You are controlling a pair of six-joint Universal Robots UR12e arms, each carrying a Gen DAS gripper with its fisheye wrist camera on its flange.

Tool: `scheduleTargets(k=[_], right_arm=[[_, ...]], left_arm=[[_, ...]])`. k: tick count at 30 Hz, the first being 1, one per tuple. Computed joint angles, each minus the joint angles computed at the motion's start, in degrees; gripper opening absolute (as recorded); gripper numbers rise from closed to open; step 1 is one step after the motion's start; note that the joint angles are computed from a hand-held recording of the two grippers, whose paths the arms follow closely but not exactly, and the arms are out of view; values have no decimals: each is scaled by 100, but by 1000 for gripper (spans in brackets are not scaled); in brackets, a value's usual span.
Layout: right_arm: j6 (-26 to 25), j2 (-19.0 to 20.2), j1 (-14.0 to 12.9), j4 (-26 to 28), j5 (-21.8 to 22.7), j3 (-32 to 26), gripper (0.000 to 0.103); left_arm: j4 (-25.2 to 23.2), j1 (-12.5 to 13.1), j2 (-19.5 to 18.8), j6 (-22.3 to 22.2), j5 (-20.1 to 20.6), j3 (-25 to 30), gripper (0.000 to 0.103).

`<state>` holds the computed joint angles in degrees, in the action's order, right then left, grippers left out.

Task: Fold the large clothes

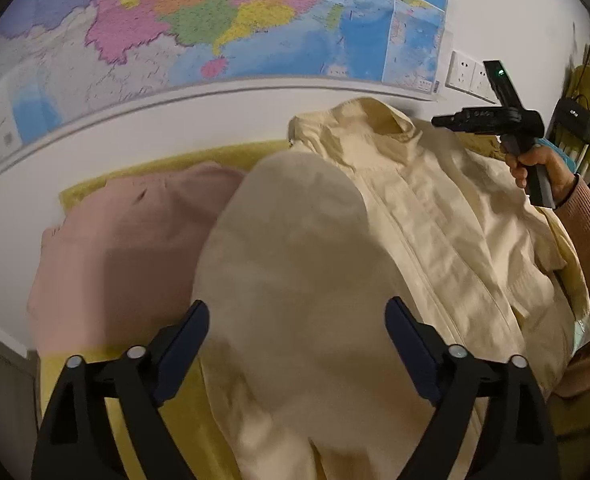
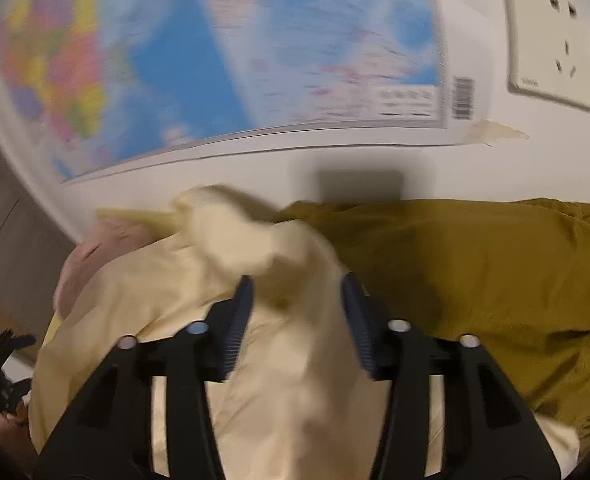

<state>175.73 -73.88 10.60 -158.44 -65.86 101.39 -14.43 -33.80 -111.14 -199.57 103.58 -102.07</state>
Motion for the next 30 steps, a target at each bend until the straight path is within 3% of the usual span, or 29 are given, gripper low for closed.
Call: scheduleTargets(k=[3, 6, 9, 10, 11, 13, 15, 17, 23, 26, 27, 28, 30], right_arm=[[-365, -186, 70, 12, 212, 216, 59], [-786, -363, 68, 250, 585, 416, 62], [-1048, -351, 200, 480, 718, 429, 63], [-1188, -356, 242, 605, 760, 426, 64], [-1269, -348, 294, 659, 743, 427, 65], [-1269, -246, 468, 646, 602, 363, 66], [-1261, -212, 503, 722, 684, 348, 66], [-1238, -277, 488, 710, 666, 429, 66], [-1071, -351, 417, 479, 592, 516, 66], [-956, -302, 468, 41, 50, 492, 66], [-860, -271, 459, -47, -47, 458, 67], [-837, -236, 452, -121, -163, 419, 68], [-813, -160, 484, -295, -612, 332, 72]], left_arm=[[124, -28, 138, -219, -292, -229, 90], [-55, -113, 207, -384, -275, -376, 93], [120, -68, 209, -438, -831, -519, 85], [107, -64, 190, -397, -931, -514, 64], [69, -56, 162, -388, -1007, -491, 37], [104, -23, 136, -478, -1094, -490, 14], [191, -51, 159, -614, -802, -515, 4], [369, -13, 258, -814, -553, -597, 4], [398, 119, 654, -1335, 763, -736, 3], [-396, 224, 723, -1630, 1483, -575, 6], [-982, 236, 657, -1816, 1957, -410, 10], [-1582, 259, 590, -2024, 2279, -254, 20], [-2542, 253, 462, -2508, 2817, 36, 21]])
